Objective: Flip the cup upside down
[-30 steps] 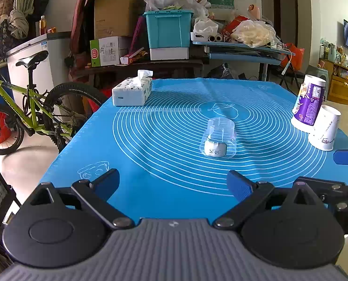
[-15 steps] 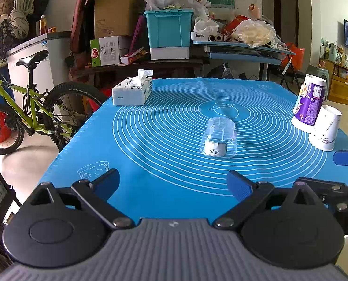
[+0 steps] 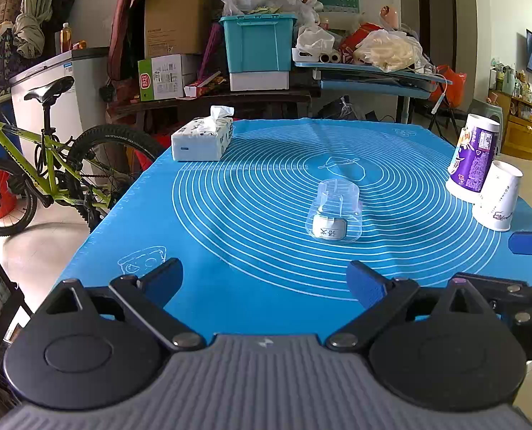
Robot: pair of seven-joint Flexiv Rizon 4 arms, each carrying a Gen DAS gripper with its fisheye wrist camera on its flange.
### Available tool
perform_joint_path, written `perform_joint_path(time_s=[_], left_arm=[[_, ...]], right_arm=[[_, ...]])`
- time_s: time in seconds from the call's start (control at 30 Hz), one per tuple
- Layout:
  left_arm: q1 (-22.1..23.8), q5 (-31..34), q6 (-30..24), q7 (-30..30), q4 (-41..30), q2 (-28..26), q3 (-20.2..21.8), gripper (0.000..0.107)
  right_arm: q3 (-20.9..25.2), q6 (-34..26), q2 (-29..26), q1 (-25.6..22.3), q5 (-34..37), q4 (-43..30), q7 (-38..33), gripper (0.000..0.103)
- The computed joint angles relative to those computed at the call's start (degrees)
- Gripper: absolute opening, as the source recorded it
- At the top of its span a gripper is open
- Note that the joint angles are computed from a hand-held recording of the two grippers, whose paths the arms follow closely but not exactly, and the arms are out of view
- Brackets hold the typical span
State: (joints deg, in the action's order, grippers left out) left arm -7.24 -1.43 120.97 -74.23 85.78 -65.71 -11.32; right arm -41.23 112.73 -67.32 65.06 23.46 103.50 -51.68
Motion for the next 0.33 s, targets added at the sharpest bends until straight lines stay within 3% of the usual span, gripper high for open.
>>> perform_joint_path(time_s=[0.33], left_arm=[[0.2,0.3,-0.1,-0.1,-0.1,-0.1,-0.2,0.097]], right_arm=[[-0.1,0.1,-0.2,0.0,0.1,0.0,-0.2,0.098]])
